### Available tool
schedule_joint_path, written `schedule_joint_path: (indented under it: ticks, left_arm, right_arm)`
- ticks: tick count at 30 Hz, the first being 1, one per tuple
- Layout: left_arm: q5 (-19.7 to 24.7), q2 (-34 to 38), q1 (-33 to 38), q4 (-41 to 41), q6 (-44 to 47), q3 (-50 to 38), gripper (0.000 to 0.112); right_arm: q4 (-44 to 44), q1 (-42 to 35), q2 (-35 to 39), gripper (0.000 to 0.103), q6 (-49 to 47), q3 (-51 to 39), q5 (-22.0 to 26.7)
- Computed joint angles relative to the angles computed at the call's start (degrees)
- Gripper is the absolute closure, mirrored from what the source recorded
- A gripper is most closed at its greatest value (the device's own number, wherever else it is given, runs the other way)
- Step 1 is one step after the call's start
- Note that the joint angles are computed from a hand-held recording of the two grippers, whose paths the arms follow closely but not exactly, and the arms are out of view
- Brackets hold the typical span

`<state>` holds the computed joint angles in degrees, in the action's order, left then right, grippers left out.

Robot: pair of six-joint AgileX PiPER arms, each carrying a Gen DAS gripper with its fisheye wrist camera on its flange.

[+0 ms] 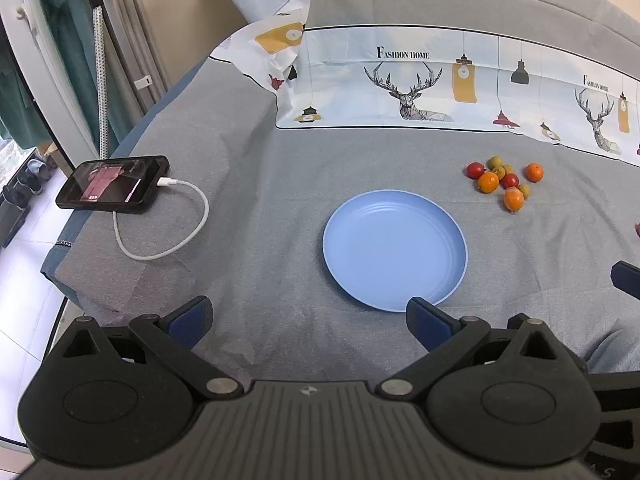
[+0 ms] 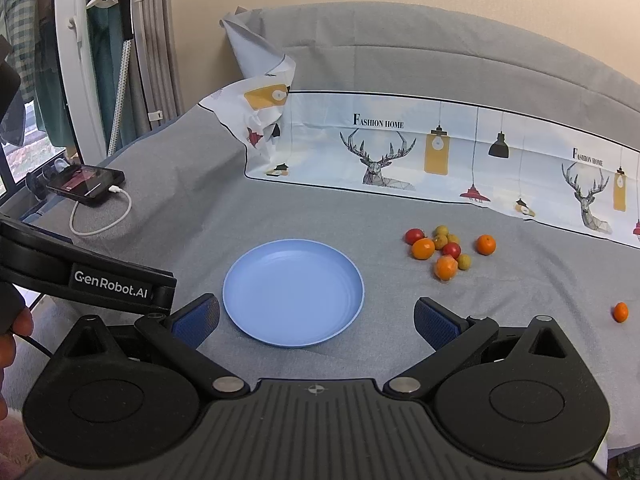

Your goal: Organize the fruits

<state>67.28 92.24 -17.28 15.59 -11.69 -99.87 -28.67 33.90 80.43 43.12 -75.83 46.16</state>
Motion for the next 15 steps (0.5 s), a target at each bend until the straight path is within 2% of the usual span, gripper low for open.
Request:
schedule_joint_path:
  ticks: [15]
  left_arm:
    - [-0.84,0.15,0.30,0.14,0.05,0.81,0.009]
  right_arm:
    - [-1.21,-0.01,0.75,0.000,1.64,-0.56,0.47]
